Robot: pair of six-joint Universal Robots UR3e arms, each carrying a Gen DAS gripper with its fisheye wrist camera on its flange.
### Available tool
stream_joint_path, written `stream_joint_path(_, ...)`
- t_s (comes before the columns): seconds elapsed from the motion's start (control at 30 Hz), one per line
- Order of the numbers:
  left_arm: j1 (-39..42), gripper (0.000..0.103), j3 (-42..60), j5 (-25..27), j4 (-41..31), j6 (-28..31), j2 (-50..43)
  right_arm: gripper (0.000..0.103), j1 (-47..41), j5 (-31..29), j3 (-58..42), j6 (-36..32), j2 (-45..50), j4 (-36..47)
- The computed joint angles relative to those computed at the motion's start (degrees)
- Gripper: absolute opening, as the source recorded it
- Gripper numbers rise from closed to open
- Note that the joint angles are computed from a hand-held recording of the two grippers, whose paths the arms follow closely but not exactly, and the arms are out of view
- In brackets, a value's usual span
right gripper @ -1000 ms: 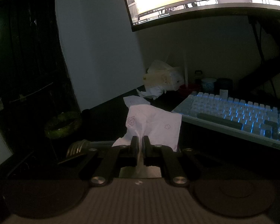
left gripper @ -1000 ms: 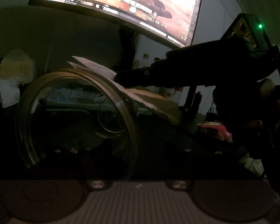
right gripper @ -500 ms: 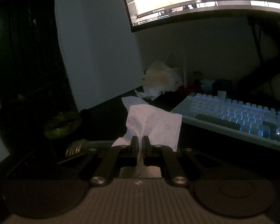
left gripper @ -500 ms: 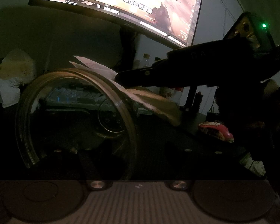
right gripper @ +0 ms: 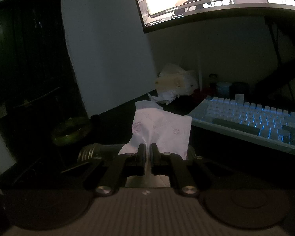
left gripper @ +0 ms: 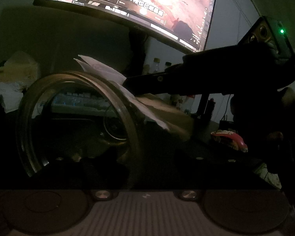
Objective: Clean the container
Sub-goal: 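Keep rubbing the tissue along the jar wall with the right tool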
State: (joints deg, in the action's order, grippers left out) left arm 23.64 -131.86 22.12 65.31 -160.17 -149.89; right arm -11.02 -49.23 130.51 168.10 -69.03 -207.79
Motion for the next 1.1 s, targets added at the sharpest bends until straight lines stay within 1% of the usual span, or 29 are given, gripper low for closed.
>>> stream_joint_path(0.13, -0.46, 0.062, 0.44, 0.39, 0.08, -0.71, 0.22, 0.007, -0.29, 0.37, 0.17, 0.09, -0.02, -0.04)
stream_joint_path(0.4, -0.08, 0.062, -0.01, -0.05, 0.09, -0.32, 0.16, 0.007, -0.46, 0.48, 0.4, 0.11, 0.31, -0.75)
stream_joint_path(0.53, -0.15, 0.066, -0.22, -0.14, 0.42, 0.33, 0.04, 0.007, -0.47, 0.52, 0.26, 0.22, 0.51, -0.84)
stream_joint_path(0.6, -0.23, 0.066, -0.04, 0.03, 1.23, -0.45, -0.26, 0.007, -0.37, 0.36, 0.22, 0.21, 0.46, -0.76)
stream_joint_path(1.1, -0.53, 0.066, 0.92, 0.3, 0.68, -0.34, -0.35, 0.007, -1.12, 1.29, 0.06, -0.46, 0.38, -0.01)
